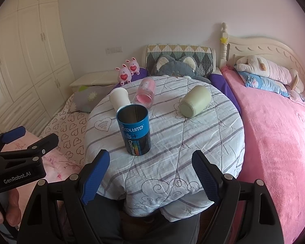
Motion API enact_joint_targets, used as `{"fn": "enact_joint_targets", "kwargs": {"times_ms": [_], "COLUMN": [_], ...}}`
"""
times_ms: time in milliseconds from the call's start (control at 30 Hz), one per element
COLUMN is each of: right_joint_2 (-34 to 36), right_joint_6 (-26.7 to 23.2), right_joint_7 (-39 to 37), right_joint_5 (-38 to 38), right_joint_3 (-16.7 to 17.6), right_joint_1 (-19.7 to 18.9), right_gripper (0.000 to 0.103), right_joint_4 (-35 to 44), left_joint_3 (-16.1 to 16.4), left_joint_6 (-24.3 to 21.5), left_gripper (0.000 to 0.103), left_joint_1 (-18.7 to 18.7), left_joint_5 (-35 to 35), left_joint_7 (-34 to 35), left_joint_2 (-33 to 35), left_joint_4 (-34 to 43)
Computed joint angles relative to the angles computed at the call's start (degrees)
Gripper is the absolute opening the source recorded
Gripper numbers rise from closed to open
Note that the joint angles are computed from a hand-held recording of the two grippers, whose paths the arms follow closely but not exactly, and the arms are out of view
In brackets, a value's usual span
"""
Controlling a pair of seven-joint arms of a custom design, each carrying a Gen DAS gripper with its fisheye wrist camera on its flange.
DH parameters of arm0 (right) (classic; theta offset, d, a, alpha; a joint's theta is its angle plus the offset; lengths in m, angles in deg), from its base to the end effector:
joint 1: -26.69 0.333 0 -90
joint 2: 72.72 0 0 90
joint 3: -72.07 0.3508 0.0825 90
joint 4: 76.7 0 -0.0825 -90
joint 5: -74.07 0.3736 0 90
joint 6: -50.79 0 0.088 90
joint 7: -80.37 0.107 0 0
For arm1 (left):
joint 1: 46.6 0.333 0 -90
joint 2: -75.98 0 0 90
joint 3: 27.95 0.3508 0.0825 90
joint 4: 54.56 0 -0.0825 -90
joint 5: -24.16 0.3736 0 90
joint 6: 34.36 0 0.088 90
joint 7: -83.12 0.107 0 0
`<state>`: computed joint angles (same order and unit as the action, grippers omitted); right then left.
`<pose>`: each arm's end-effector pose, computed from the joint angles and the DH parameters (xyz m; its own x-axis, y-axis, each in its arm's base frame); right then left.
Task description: Flip cup upright
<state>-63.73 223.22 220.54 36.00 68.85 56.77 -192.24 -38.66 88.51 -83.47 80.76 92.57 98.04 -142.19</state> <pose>0.5322 0.3222 0.5033 0.2633 -0.9592 -0.1025 -0.6473 -0.0969 -0.7561 0.5161 -0.4799 0.5140 0.1735 -0.9809 -0.0878 -0.6673 -0.0515 -0.7430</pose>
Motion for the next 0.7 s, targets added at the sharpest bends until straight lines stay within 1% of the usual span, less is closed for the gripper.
{"fn": "enact_joint_targets", "kwargs": {"times_ms": [533, 700], "right_joint_2": [0.32, 0.63], "right_joint_6": [0.13, 0.16], "right_joint_7": [-1.25, -2.87], "right_joint_5": [1.17, 3.07], "right_joint_3": [-0.16, 0.19], "right_joint_1": [0.05, -0.11], "right_gripper": [0.084, 0.084], "right_joint_4": [0.14, 0.31], "left_joint_3": [0.45, 0.48], "left_joint_6": [-0.42, 0.05], "left_gripper": [0.103, 0.103], "left_joint_1": [-1.18, -0.97], "left_joint_5": [-0.73, -1.06], "left_joint_7": [0.25, 0.55], "left_joint_2": [1.84, 1.82], "left_joint_4": [2.08, 2.06]}}
